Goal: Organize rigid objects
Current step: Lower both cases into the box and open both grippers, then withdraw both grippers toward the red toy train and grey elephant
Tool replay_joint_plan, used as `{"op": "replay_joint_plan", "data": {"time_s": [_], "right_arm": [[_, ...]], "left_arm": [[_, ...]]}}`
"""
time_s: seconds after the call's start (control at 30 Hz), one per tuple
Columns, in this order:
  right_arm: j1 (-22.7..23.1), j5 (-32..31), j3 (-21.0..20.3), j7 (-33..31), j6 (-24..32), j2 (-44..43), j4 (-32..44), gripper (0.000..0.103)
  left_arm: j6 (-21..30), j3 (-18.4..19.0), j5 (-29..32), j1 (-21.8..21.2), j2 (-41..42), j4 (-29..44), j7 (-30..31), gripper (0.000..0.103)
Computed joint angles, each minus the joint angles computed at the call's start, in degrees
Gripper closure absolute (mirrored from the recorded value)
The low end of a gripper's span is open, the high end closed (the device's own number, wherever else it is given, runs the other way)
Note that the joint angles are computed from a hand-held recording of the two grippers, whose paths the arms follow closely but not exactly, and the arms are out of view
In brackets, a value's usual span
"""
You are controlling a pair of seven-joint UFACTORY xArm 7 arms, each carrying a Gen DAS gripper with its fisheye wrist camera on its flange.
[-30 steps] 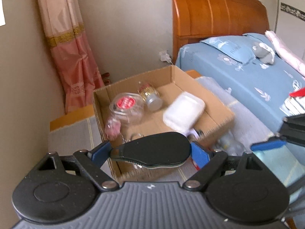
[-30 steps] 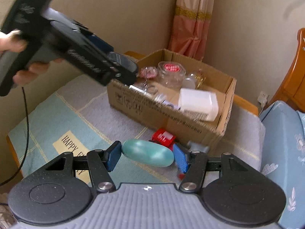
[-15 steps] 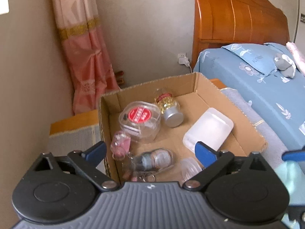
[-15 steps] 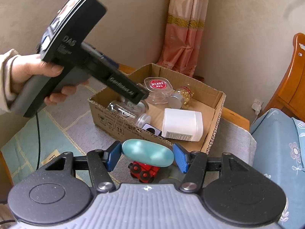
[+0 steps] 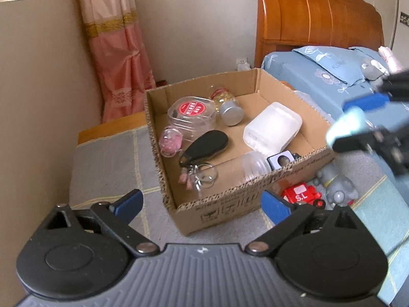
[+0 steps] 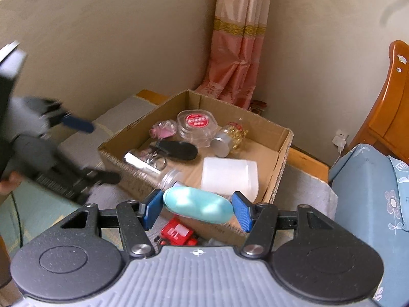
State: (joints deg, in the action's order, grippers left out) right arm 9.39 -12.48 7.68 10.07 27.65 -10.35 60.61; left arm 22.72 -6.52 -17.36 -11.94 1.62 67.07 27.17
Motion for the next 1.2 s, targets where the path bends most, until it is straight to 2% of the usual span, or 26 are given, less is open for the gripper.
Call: {"op": "replay_joint_plan", "data": {"time_s": [0.17, 0.3, 0.57, 0.77, 0.83, 0.87, 0.9, 1.03, 1.1, 1.2], "right_arm": [[-0.6, -1.0, -0.7, 0.5, 2.1, 5.1, 5.9, 0.038], [-0.6, -1.8, -1.9, 0.9, 3.6, 10.2, 11.3, 0.038], [0.2, -3.0, -5.0, 2.9, 7.4, 21.6, 23.1, 0.038], [0.5, -1.6, -6.4, 3.1, 9.9, 27.8, 29.9, 0.038], [1.6, -3.5, -7.6, 5.4, 9.1, 27.9, 29.9, 0.033], [1.8, -4.1, -7.8, 6.0, 8.9, 27.8, 29.7, 0.020], [1.8, -4.4, -7.9, 6.5, 7.6, 27.1, 28.6, 0.015], [1.9, -4.9, -7.5, 6.6, 6.7, 24.7, 26.2, 0.013], [2.2, -6.2, -7.4, 7.3, 6.1, 22.8, 24.0, 0.004], [1.9, -6.4, -6.6, 7.2, 4.6, 19.4, 20.1, 0.002]], "left_arm": [[-1.9, 0.5, -5.3, 0.0, -3.0, -3.3, 4.4, 0.004], [-2.0, 1.3, -8.4, -0.2, -4.1, -4.4, 5.4, 0.004], [-2.8, 2.5, -11.0, -0.1, -4.8, -6.1, 5.8, 0.004], [-2.8, 2.6, -9.1, 0.7, -3.9, -6.2, 3.7, 0.004], [-2.6, 2.5, -8.4, 1.0, -3.8, -6.2, 3.0, 0.004], [-2.5, 2.5, -8.3, 1.0, -3.8, -6.2, 3.0, 0.004], [-2.5, 2.5, -8.4, 1.1, -3.7, -6.2, 3.1, 0.004], [-2.1, 2.4, -8.3, 1.2, -3.9, -6.3, 3.2, 0.004], [-2.0, 2.3, -8.2, 1.1, -4.2, -6.6, 3.1, 0.004], [-2.0, 2.4, -8.1, 0.9, -5.1, -7.2, 3.1, 0.004]]}}
